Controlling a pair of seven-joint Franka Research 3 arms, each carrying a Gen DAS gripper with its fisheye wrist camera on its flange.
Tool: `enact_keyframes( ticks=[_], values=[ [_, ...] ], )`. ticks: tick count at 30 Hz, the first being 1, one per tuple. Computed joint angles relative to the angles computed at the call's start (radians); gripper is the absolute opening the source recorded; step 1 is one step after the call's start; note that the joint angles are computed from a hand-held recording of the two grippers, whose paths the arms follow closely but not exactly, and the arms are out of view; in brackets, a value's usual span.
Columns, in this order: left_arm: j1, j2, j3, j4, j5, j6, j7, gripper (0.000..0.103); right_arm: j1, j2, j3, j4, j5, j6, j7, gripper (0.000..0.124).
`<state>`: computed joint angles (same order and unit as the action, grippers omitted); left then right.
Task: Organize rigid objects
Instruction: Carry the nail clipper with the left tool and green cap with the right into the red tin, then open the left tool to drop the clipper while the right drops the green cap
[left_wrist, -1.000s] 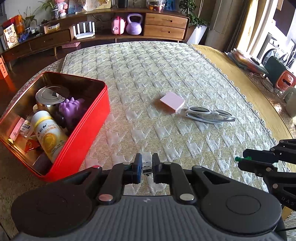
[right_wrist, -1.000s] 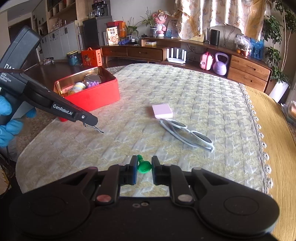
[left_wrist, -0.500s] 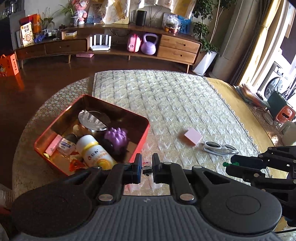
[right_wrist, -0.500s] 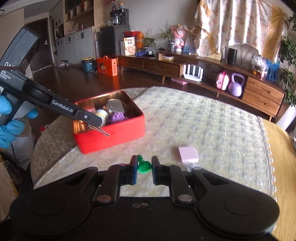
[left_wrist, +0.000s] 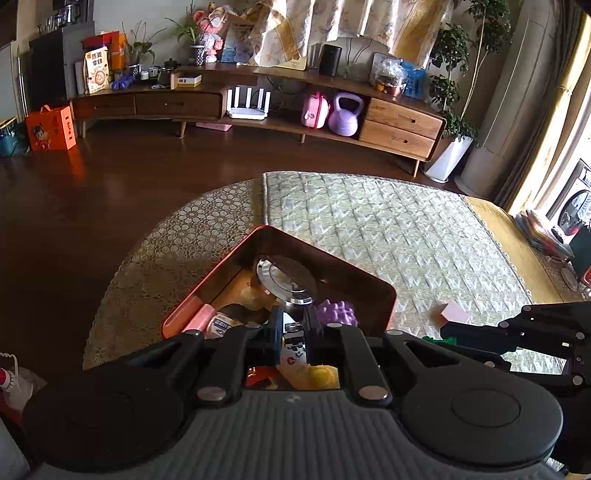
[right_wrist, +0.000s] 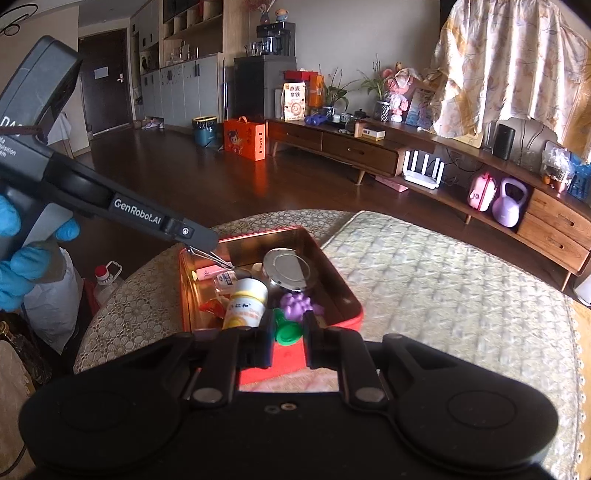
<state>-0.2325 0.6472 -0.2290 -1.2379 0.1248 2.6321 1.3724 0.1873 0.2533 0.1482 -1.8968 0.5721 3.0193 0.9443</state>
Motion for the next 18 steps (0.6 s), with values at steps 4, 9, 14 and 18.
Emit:
enact_keyframes(
  ticks=[4,9,14,18],
  values=[
    [-0.008,0.076,0.021,0.101,0.012,-0.034,-0.013,0.011,0.058,0.076,-0.062,0.079,-0.11,-0.034,0.113,0.014],
    [-0.035,0.185,0.051,0.259,0.041,-0.096,-0.023,0.011,0.096,0.155,-0.116,0.173,-0.235,-0.115,0.239,0.014],
    [-0.046,0.276,0.061,0.389,0.039,-0.14,-0.028,0.011,0.118,0.207,-0.143,0.24,-0.329,-0.189,0.331,0.014],
    [-0.061,0.353,0.074,0.503,0.042,-0.184,-0.025,0.011,0.117,0.229,-0.139,0.265,-0.356,-0.222,0.373,0.014]
  ],
)
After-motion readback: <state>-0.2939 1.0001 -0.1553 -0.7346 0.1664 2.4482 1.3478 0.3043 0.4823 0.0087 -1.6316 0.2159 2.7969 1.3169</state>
